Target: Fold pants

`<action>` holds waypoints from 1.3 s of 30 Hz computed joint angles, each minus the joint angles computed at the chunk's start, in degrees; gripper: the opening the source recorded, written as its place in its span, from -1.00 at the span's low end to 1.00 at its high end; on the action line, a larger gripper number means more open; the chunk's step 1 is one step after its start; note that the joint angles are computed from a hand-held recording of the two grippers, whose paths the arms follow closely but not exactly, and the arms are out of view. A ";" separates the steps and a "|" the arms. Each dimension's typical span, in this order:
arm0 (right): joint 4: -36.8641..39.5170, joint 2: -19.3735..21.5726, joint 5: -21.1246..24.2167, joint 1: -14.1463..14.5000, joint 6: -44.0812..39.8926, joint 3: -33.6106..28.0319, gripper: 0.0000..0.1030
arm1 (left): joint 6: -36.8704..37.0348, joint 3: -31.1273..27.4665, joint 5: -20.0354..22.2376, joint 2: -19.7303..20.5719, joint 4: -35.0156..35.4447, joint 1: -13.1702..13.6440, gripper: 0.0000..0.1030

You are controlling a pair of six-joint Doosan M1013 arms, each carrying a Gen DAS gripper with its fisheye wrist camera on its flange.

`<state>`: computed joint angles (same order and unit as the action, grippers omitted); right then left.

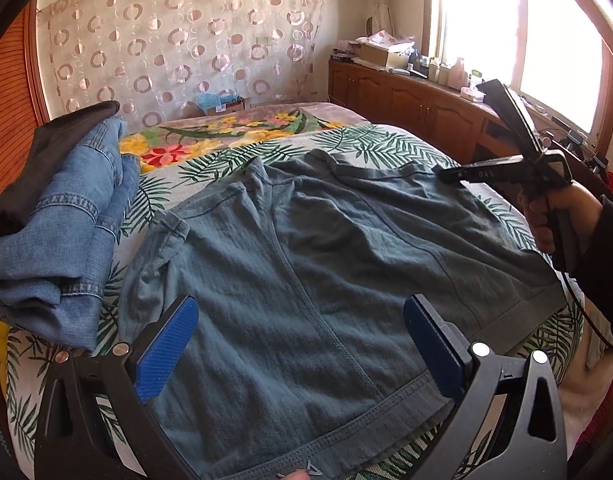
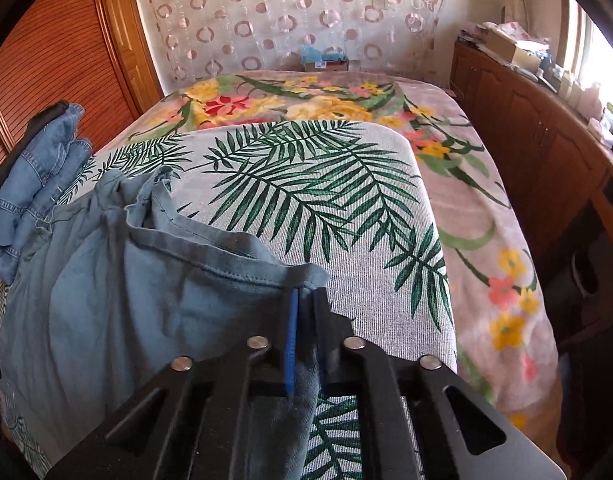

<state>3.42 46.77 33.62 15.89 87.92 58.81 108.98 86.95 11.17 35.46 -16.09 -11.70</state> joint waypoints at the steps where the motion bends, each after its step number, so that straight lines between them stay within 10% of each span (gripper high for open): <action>1: -1.54 -0.75 -0.96 0.16 1.07 1.01 -0.90 | 0.32 0.08 0.20 -0.01 -0.34 0.02 0.99; 12: -19.39 -3.82 -5.37 0.65 18.05 5.79 -0.93 | -0.97 0.76 1.71 0.05 0.98 0.13 0.99; 20: -11.41 -4.44 -6.75 0.35 13.44 6.97 -0.93 | -0.41 1.02 1.85 -0.06 0.49 0.01 0.99; 24: -4.92 -4.45 -6.61 0.11 7.59 7.12 -0.33 | -0.72 0.81 2.65 0.17 0.86 -0.04 0.99; 30: -3.39 -2.02 -2.63 -0.34 4.68 3.41 -0.30 | -1.65 0.64 3.38 0.42 2.04 -0.17 0.99; 39: -11.30 -1.33 -2.11 -0.34 10.21 0.99 -0.96 | -4.24 -0.12 5.39 1.04 4.92 -0.23 0.99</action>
